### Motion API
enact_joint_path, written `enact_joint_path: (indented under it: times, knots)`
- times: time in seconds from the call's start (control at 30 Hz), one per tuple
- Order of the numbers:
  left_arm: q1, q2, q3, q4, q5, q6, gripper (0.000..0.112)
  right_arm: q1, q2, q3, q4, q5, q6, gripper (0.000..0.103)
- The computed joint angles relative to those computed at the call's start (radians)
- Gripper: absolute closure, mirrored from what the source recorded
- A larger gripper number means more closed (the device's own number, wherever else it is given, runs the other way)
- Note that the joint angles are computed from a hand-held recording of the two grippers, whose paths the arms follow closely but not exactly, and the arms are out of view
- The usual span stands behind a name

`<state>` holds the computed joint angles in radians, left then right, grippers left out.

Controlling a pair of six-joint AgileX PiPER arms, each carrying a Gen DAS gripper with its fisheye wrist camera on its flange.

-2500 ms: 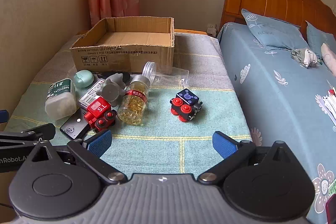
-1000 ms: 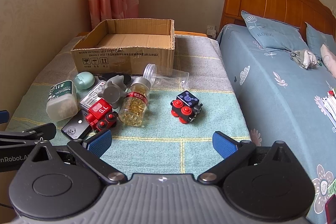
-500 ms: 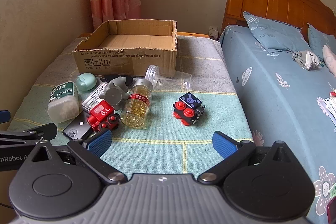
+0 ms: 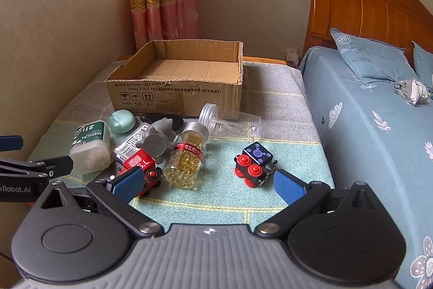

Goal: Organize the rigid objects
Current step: 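Reach the left tool to the MEDICAL tub while the right tool approaches the red-black block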

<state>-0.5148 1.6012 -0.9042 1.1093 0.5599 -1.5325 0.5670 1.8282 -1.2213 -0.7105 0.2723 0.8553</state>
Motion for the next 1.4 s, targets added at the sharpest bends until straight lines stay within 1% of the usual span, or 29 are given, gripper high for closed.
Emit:
enact_joint_path:
  times: [0.07, 0.1, 0.23, 0.37, 0.5, 0.57, 0.73, 0.9, 1.0, 1.13, 1.27, 1.37, 1.4]
  knots:
    - [0.035, 0.012, 0.0, -0.014, -0.037, 0.037, 0.01, -0.019, 0.014, -0.004, 0.049, -0.024, -0.07, 0.0]
    - [0.05, 0.022, -0.005, -0.029, -0.052, 0.063, 0.01, -0.028, 0.024, -0.011, 0.08, -0.024, -0.11, 0.0]
    - [0.096, 0.062, -0.009, -0.049, -0.088, 0.102, 0.01, -0.054, 0.072, -0.036, 0.098, -0.013, -0.152, 0.0]
    - [0.15, 0.097, -0.002, -0.046, -0.147, 0.11, 0.01, -0.087, 0.124, -0.062, 0.192, -0.007, -0.25, 0.0]
    - [0.187, 0.141, -0.018, -0.047, -0.176, 0.12, 0.01, -0.108, 0.178, -0.09, 0.234, 0.007, -0.298, 0.0]
    - [0.204, 0.164, -0.031, -0.068, -0.189, 0.154, 0.01, -0.114, 0.201, -0.102, 0.244, 0.018, -0.314, 0.0]
    - [0.226, 0.209, -0.066, -0.076, -0.196, 0.204, 0.01, -0.13, 0.239, -0.116, 0.323, 0.014, -0.418, 0.0]
    - [0.253, 0.251, -0.114, -0.13, -0.212, 0.295, 0.01, -0.141, 0.269, -0.136, 0.42, 0.008, -0.545, 0.0]
    - [0.263, 0.28, -0.153, -0.18, -0.212, 0.38, 0.01, -0.155, 0.28, -0.138, 0.525, -0.014, -0.653, 0.0]
    - [0.277, 0.311, -0.197, -0.232, -0.225, 0.47, 0.01, -0.161, 0.285, -0.142, 0.568, -0.029, -0.713, 0.0]
    - [0.288, 0.347, -0.248, -0.251, -0.23, 0.524, 0.01, -0.165, 0.288, -0.14, 0.595, -0.045, -0.748, 0.0]
    - [0.301, 0.375, -0.283, -0.24, -0.24, 0.537, 0.01, -0.167, 0.288, -0.138, 0.608, -0.052, -0.763, 0.0]
    - [0.308, 0.383, -0.295, -0.262, -0.247, 0.562, 0.01, -0.168, 0.289, -0.14, 0.614, -0.053, -0.771, 0.0]
